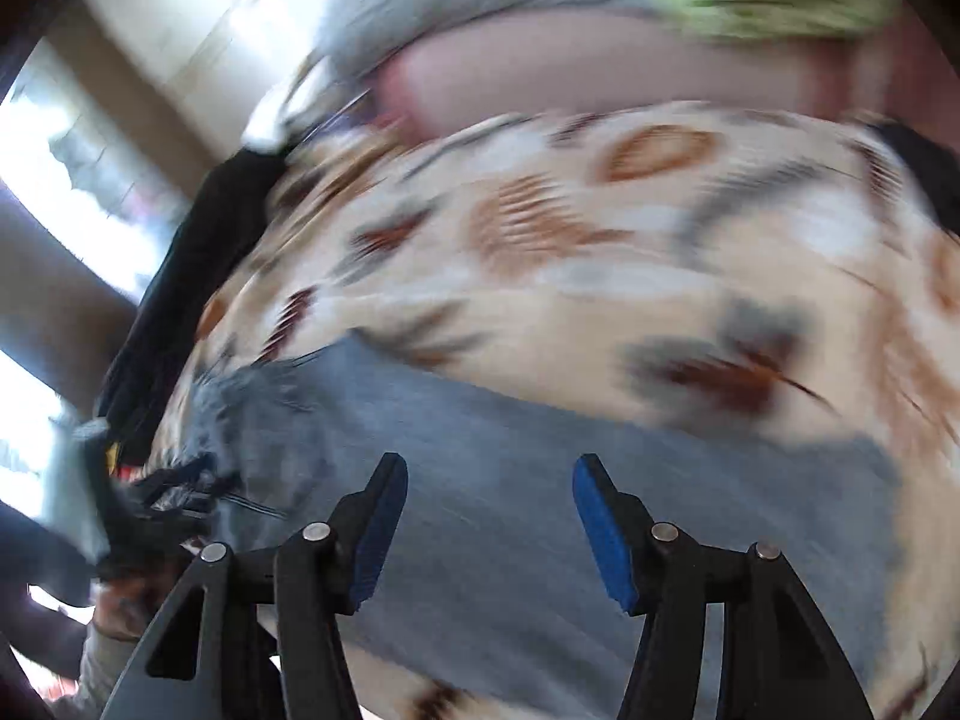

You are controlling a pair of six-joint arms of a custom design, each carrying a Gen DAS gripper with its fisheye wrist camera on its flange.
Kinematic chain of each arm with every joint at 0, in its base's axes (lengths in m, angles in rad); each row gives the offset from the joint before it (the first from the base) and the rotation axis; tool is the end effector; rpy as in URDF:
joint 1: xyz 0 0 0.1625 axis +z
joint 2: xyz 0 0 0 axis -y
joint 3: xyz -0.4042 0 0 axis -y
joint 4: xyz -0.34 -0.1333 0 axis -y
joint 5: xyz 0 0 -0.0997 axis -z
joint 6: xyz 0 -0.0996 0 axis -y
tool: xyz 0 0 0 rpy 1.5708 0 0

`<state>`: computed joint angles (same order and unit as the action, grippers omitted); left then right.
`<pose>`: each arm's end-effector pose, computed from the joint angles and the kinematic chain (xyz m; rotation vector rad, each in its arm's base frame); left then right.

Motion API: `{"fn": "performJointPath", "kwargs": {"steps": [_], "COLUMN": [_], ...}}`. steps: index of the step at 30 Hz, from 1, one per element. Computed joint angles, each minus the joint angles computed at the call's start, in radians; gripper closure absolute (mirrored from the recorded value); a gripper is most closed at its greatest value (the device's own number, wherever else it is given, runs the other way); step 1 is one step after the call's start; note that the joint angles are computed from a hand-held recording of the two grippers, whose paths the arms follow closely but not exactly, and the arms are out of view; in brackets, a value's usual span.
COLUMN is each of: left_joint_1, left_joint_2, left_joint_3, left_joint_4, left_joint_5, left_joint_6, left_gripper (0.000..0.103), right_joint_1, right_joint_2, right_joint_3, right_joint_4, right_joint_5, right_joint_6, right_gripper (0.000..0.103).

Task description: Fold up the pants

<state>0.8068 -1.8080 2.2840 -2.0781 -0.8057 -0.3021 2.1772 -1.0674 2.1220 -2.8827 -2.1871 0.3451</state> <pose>-0.0678 -0.3632 0.3309 0.5447 2.3838 -0.5329 0.3357 -0.3512 0.1676 0.2349 -2.6173 0.6847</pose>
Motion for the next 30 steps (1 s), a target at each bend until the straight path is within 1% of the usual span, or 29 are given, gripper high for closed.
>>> {"fn": "performJointPath", "kwargs": {"steps": [1,2,3,4,5,7,8,9,10,11,12,13,14,17,18,19,20,21,22,23,25,28,29,30], "left_joint_1": [0.009,0.004,-0.002,-0.001,0.005,0.016,0.026,0.030,0.031,0.027,0.025,0.026,0.027,0.029,0.024,0.015,0.010,0.005,0.001,0.001,0.004,0.003,0.001,-0.003], "left_joint_2": [-0.015,-0.030,-0.038,-0.042,-0.038,-0.043,-0.038,-0.043,-0.045,-0.055,-0.052,-0.048,-0.051,-0.048,-0.045,-0.046,-0.044,-0.043,-0.045,-0.047,-0.048,-0.046,-0.047,-0.048], "left_joint_3": [0.026,0.040,0.049,0.056,0.056,0.064,0.063,0.067,0.069,0.069,0.073,0.073,0.073,0.075,0.079,0.085,0.090,0.093,0.096,0.097,0.097,0.100,0.102,0.106], "left_joint_4": [-0.057,-0.074,-0.081,-0.091,-0.106,-0.132,-0.154,-0.166,-0.171,-0.162,-0.170,-0.176,-0.177,-0.186,-0.187,-0.186,-0.186,-0.184,-0.184,-0.186,-0.191,-0.198,-0.200,-0.201], "left_joint_5": [-0.007,-0.004,0.001,0.001,-0.003,-0.021,-0.033,-0.041,-0.044,-0.043,-0.041,-0.043,-0.047,-0.045,-0.034,-0.022,-0.012,-0.002,0.003,0.002,-0.001,0.004,0.007,0.013], "left_joint_6": [0.029,0.040,0.044,0.049,0.059,0.078,0.092,0.104,0.109,0.109,0.113,0.116,0.117,0.121,0.120,0.117,0.119,0.120,0.118,0.118,0.122,0.121,0.121,0.117], "left_gripper": [0.037,0.037,0.037,0.037,0.037,0.037,0.037,0.037,0.037,0.037,0.037,0.037,0.037,0.037,0.037,0.037,0.037,0.037,0.037,0.037,0.036,0.036,0.035,0.035], "right_joint_1": [0.005,-0.009,-0.021,-0.035,-0.056,-0.084,-0.100,-0.109,-0.116,-0.119,-0.115,-0.101,-0.087,-0.057,-0.058,-0.053,-0.045,-0.042,-0.039,-0.037,-0.015,0.021,0.038,0.039], "right_joint_2": [0.053,0.122,0.165,0.206,0.254,0.319,0.357,0.384,0.417,0.436,0.446,0.452,0.457,0.476,0.486,0.510,0.534,0.536,0.523,0.504,0.431,0.314,0.251,0.207], "right_joint_3": [-0.054,-0.138,-0.197,-0.249,-0.323,-0.419,-0.474,-0.514,-0.561,-0.586,-0.596,-0.605,-0.605,-0.594,-0.599,-0.604,-0.595,-0.579,-0.554,-0.528,-0.418,-0.250,-0.174,-0.123], "right_joint_4": [0.019,0.055,0.083,0.109,0.165,0.231,0.297,0.349,0.417,0.454,0.459,0.459,0.444,0.386,0.392,0.387,0.340,0.292,0.241,0.215,0.071,-0.086,-0.118,-0.131], "right_joint_5": [0.004,0.020,0.030,0.035,0.054,0.087,0.102,0.104,0.095,0.091,0.085,0.066,0.040,-0.051,-0.062,-0.115,-0.159,-0.164,-0.156,-0.147,-0.157,-0.108,-0.084,-0.057], "right_joint_6": [-0.024,-0.069,-0.091,-0.104,-0.106,-0.110,-0.099,-0.091,-0.076,-0.079,-0.091,-0.110,-0.131,-0.178,-0.178,-0.196,-0.223,-0.228,-0.214,-0.194,-0.105,-0.040,0.011,0.043], "right_gripper": [0.042,0.042,0.042,0.042,0.042,0.042,0.042,0.047,0.055,0.074,0.090,0.094,0.097,0.098,0.098,0.098,0.098,0.094,0.094,0.090,0.089,0.088,0.083,0.075]}}
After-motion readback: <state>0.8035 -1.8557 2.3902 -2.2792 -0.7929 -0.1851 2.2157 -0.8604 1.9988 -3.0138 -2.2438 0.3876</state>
